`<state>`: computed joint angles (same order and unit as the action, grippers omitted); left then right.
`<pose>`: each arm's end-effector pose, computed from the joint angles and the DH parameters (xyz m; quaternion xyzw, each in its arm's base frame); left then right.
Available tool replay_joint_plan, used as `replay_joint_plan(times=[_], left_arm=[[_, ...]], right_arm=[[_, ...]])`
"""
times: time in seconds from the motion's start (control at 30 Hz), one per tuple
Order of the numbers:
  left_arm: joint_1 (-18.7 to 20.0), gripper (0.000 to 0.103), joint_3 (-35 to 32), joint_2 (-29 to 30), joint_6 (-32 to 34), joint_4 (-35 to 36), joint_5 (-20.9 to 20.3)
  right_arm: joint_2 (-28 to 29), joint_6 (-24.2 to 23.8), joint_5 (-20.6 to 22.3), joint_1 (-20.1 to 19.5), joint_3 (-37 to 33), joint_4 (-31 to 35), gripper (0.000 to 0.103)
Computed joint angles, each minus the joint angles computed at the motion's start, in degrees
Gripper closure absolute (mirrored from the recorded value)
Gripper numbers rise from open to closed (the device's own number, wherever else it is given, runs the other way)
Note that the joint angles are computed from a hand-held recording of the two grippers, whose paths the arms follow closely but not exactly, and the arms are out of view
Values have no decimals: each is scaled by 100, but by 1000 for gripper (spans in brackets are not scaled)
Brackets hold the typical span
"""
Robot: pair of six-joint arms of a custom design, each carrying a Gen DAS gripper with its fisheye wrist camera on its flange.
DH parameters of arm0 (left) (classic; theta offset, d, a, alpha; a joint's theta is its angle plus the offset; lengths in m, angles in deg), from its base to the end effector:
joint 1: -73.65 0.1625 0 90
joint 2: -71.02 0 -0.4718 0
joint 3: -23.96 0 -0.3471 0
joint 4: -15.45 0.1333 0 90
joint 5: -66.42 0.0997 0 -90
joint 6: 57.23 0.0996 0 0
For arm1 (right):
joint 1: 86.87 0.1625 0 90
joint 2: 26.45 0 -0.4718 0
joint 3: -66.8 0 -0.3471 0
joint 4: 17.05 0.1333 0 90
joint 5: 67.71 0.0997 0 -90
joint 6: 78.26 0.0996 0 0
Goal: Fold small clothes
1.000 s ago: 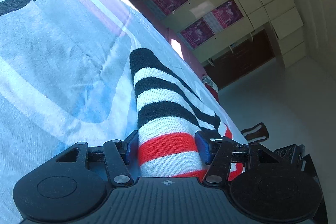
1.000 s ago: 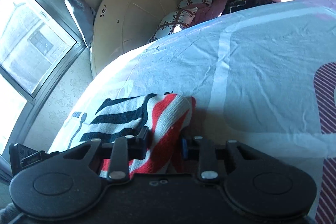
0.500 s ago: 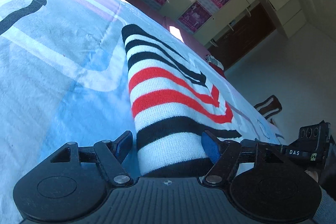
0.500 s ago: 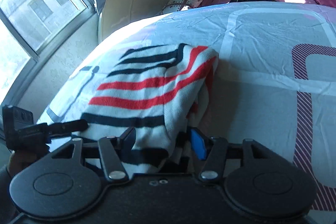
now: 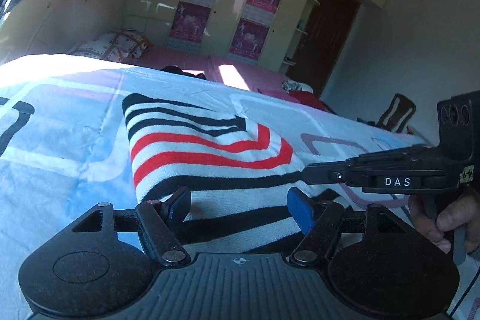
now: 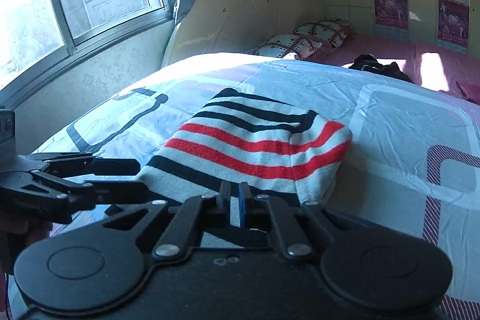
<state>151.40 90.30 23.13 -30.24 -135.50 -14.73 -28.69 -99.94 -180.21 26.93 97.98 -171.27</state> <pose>-0.0215 -0.7993 0.3975 0.2857 0.8847 -0.3491 0.1177 0.4542 -0.7940 -0.0046 0.3068 -0.8849 0.3006 0.1804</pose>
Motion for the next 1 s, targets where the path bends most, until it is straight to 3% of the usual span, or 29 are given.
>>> replay_joint_plan(times=[0.17, 0.37, 0.5, 0.57, 0.6, 0.63, 0.67, 0.73, 0.83, 1.0], left_arm=[[-173, 46, 567, -63, 321, -729, 641], [-391, 46, 1928, -510, 941, -1981, 1471], [-409, 46, 2421, -716, 900, -2475, 1514], [-488, 46, 2546, -900, 641, -2597, 1536], [-541, 46, 2653, -1043, 554, -2689, 1538], [-621, 46, 2829, -1231, 473, -2786, 1598], [-703, 45, 3032, -1420, 379, -2924, 1665], [-912, 27, 3493, -1864, 108, -3134, 1816], [-1333, 24, 4263, -2512, -119, -3343, 2181], [-2320, 24, 5333, -3483, -669, -3005, 3099]], right_arm=[[402, -527, -809, 109, -378, 240, 97], [-434, -429, -1002, 17, 1579, -962, 99], [-650, -642, -871, -16, 2293, -1690, 99], [-807, -507, -862, 68, 2555, -2008, 91], [-969, -508, -796, 129, 2888, -2503, 76], [-1125, -503, -826, 197, 3200, -2906, 68], [-1297, -465, -913, 267, 3494, -3118, 68], [-1663, -366, -1009, 396, 4161, -3558, 68], [-2183, -81, -1266, 656, 5096, -3924, 65], [-2693, 286, -1904, 1240, 6249, -4528, 36]])
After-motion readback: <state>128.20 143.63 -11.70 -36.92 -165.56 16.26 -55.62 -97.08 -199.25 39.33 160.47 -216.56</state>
